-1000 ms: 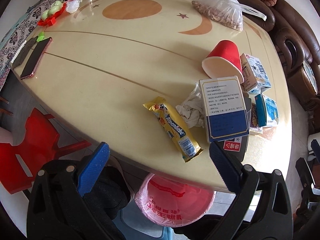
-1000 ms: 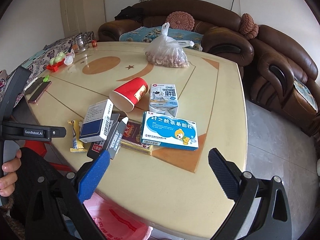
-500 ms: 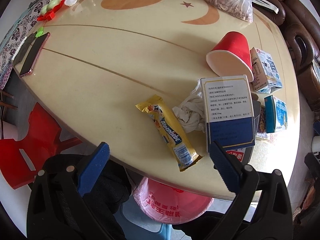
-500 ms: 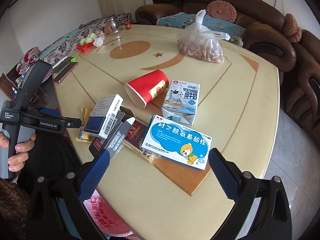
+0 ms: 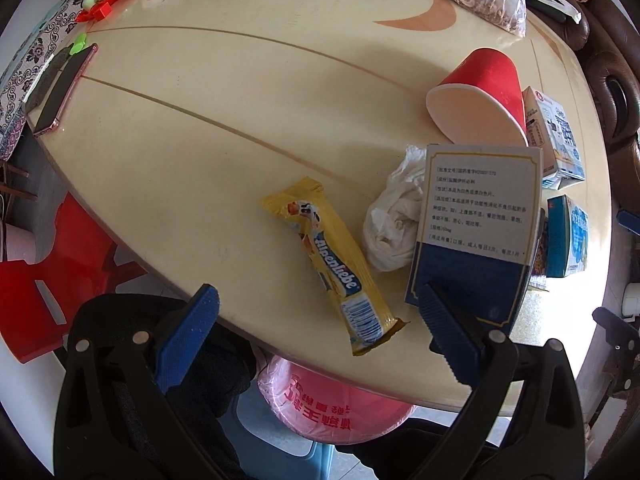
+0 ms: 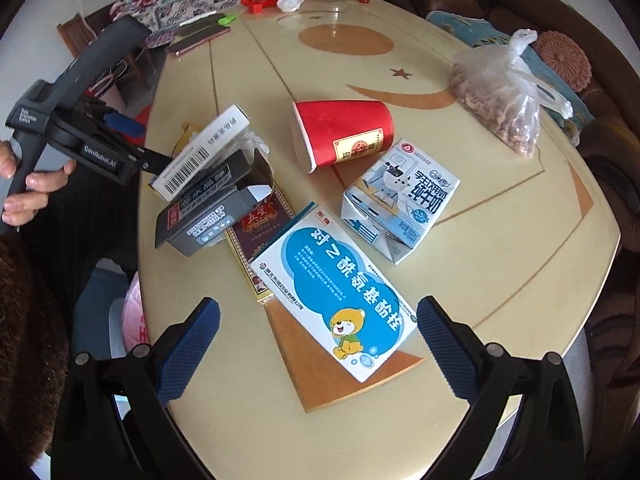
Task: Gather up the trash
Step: 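Move the left tool toward the yellow snack wrapper while the right tool approaches the blue-white medicine box, then close the left gripper on the yellow wrapper while the right gripper grasps the medicine box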
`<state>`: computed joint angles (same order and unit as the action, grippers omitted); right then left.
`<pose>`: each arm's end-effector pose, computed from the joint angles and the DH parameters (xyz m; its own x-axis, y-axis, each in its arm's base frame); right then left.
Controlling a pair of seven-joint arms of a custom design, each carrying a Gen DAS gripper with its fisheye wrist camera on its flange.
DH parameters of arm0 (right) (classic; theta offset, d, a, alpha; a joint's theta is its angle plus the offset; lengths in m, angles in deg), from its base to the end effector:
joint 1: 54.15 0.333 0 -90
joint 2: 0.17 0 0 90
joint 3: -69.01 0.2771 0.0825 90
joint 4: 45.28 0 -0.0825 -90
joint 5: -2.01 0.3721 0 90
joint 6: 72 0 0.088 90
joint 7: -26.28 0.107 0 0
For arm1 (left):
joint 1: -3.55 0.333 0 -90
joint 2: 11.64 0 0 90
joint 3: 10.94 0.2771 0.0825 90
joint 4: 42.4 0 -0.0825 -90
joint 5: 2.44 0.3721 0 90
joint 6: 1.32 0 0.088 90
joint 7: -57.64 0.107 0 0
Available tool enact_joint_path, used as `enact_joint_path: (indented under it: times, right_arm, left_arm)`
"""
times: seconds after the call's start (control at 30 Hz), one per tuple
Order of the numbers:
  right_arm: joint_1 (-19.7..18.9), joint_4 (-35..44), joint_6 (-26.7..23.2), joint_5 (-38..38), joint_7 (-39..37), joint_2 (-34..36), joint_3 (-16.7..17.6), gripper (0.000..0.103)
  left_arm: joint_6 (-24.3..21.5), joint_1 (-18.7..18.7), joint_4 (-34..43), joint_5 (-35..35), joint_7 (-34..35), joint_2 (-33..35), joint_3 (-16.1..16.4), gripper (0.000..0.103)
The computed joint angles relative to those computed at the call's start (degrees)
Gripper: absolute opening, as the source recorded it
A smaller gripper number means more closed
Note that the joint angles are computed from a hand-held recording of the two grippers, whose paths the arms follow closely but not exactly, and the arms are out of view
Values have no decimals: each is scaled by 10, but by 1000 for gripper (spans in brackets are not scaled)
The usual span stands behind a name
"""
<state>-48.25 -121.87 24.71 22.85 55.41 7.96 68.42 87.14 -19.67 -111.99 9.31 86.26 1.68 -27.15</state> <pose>0.5858 0.0892 0.6319 0.9128 -0.4084 0.0031 -0.3722 -0.8348 -0.4057 0.4905 -0.3450 0.6190 0.3965 -0.9177 0.0264 -0.9025 -0.3948 -0.1721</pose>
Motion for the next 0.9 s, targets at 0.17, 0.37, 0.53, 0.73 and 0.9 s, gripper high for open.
enact_joint_path:
  times: [0.17, 0.37, 0.53, 0.73, 0.9]
  right_arm:
    - [3, 59, -22, -17, -13, 49, 2, 97]
    - [6, 13, 27, -16, -58, 34, 6, 97]
    - [4, -8, 61, 4, -113, 27, 6, 91]
    - [3, 70, 2, -12, -103, 81, 6, 90]
    - [12, 77, -27, -43, -110, 90, 6, 76]
  left_arm:
    - [-14, -3, 14, 6, -3, 15, 1, 98]
    - [-7, 4, -8, -11, 0, 12, 0, 98]
    - [12, 16, -38, -31, 9, -2, 1, 98]
    - [4, 16, -17, -37, 21, 13, 0, 97]
    - [3, 21, -17, -42, 24, 16, 2, 96]
